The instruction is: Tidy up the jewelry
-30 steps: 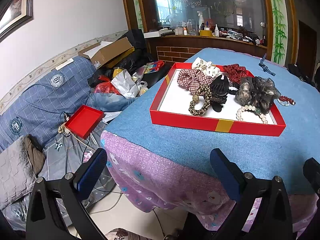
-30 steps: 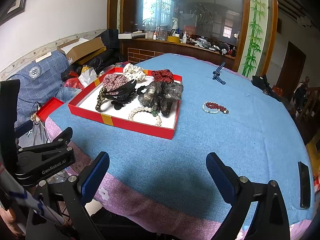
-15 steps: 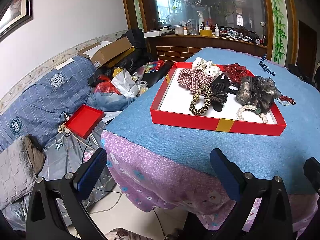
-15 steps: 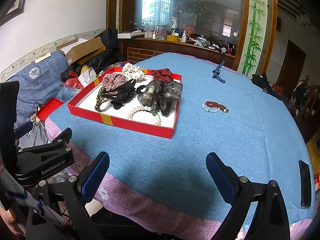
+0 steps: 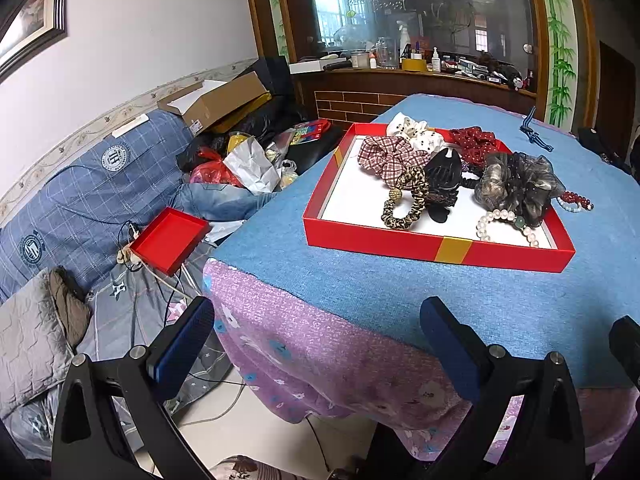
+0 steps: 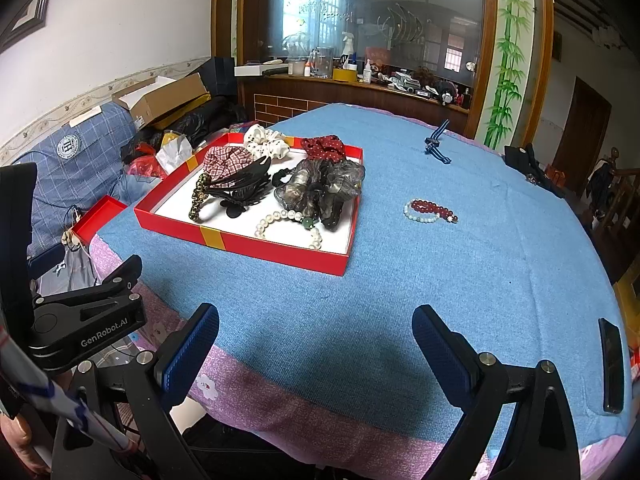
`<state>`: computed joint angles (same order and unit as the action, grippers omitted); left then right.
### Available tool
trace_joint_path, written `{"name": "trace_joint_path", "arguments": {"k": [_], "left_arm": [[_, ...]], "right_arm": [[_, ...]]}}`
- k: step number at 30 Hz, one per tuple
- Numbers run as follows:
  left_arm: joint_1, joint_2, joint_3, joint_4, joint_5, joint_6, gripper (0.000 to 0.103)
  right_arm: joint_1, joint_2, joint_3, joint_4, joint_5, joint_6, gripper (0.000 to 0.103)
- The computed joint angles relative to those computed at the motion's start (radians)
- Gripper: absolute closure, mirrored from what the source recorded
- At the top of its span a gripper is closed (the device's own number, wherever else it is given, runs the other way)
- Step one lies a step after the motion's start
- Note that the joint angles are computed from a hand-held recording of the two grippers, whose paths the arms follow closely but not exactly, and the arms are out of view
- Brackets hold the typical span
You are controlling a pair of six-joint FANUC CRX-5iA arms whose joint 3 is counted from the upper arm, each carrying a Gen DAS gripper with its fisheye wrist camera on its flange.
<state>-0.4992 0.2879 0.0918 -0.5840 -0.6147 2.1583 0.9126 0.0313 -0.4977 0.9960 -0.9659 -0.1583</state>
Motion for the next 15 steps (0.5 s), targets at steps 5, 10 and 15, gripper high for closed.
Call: {"name": "trace_joint_path", "arguments": {"k": [5,10,15], "left_arm": [[0.002,0.001,0.0,0.002,0.002,-0.004,0.001],[0.005,0.0,-0.002,0.008,0.004,-0.009,0.001],[0.003,0.001,0.0,0.004,0.002,-0.005,0.001]], "right_arm": [[0.0,0.0,0.0,0.0,0.001,0.0,0.004],[-0.001,-0.001,-0.001,0.0,0.002,0.0,0.004],[0.0,-0.001,-0.001,-0.002,0.001,0.001,0.004]]}}
